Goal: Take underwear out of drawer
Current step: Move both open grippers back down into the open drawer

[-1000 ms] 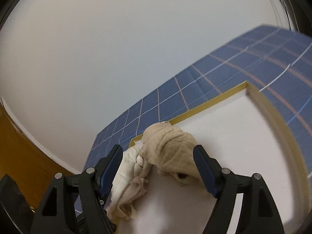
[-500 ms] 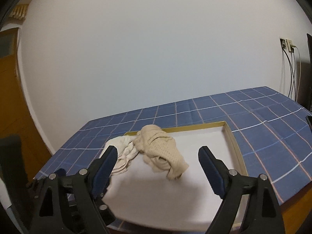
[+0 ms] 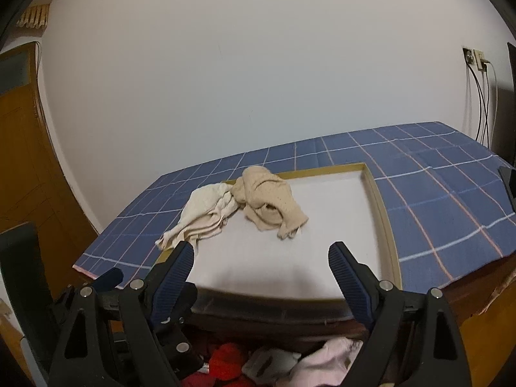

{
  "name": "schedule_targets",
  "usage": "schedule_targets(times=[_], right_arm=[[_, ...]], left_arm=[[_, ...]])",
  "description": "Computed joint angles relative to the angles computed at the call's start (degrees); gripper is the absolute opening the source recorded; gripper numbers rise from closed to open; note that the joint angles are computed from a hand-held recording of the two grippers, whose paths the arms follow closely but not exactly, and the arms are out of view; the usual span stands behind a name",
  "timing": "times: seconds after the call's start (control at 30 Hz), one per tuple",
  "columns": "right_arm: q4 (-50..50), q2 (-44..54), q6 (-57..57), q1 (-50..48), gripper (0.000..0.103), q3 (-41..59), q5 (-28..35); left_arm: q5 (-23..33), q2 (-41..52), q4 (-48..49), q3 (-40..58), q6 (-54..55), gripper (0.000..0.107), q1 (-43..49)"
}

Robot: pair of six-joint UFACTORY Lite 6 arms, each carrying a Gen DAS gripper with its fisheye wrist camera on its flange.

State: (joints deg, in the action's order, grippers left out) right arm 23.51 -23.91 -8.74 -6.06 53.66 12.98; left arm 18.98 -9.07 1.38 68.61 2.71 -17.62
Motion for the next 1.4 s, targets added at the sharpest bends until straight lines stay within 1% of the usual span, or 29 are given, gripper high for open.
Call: schedule_targets(times=[0.17, 0.33, 0.47, 0.53, 0.6, 0.7, 0.77, 0.87, 0.93, 1.03, 1.13, 1.33, 1.4], right_arm=[[5.20, -5.38, -5.20, -1.06, 0.088, -5.53, 0.92], [5.60, -10.90, -5.86, -1.70, 0.087, -11.22, 1.65], [11.05, -15.90, -11.25, -3.74, 0.087, -15.85, 3.89], [10.43, -17.90, -11.07, -3.95, 0.087, -17.58, 4.25], [8.91, -20.53, -9.93, -4.30, 0.087, -19.92, 4.88], [11.99, -23.92, -13.92, -6.47, 0.087, -23.03, 7.33], [11.53, -26.52, -14.79, -7.88, 0.087, -25.11, 8.57], [15.04, -29.67, -20.32, -12.02, 0.087, -27.33, 11.82], [20.01, -31.50, -26.92, -16.78, 0.087, -28.80, 15.45], [23.32, -33.48, -32.26, -22.21, 0.087, -30.65, 19.43], [27.17, -34.98, -38.90, -29.30, 0.087, -32.73, 25.07], [28.87, -35.77, -47.51, -40.17, 0.087, -35.70, 34.63], [29.05, -35.24, -49.75, -42.71, 0.087, -36.32, 37.17]], left_arm=[[0.18, -3.95, 3.59, -4.57, -3.64, 0.103, -0.89], [0.41, -7.37, 0.55, -9.45, -1.14, 0.103, -0.40], [0.06, -10.04, 5.50, -13.24, -4.79, 0.103, -1.44], [0.17, -11.28, 7.20, -14.75, -6.17, 0.103, -1.93], [0.65, -12.06, 6.07, -15.80, -5.01, 0.103, -2.04], [1.19, -13.37, 5.13, -17.19, -4.17, 0.103, -2.23], [1.24, -14.43, 4.51, -18.48, -2.77, 0.103, -2.26], [1.60, -16.10, 0.50, -20.45, 2.92, 0.103, -1.17], [1.99, -17.23, -2.35, -21.91, 6.49, 0.103, 0.02], [2.24, -18.89, -6.20, -24.61, 12.32, 0.103, 2.57], [2.31, -19.61, -8.34, -26.73, 16.32, 0.103, 5.03], [3.38, -20.31, -15.25, -30.21, 28.03, 0.103, 11.34], [4.31, -19.97, -18.99, -31.00, 34.41, 0.103, 13.78]])
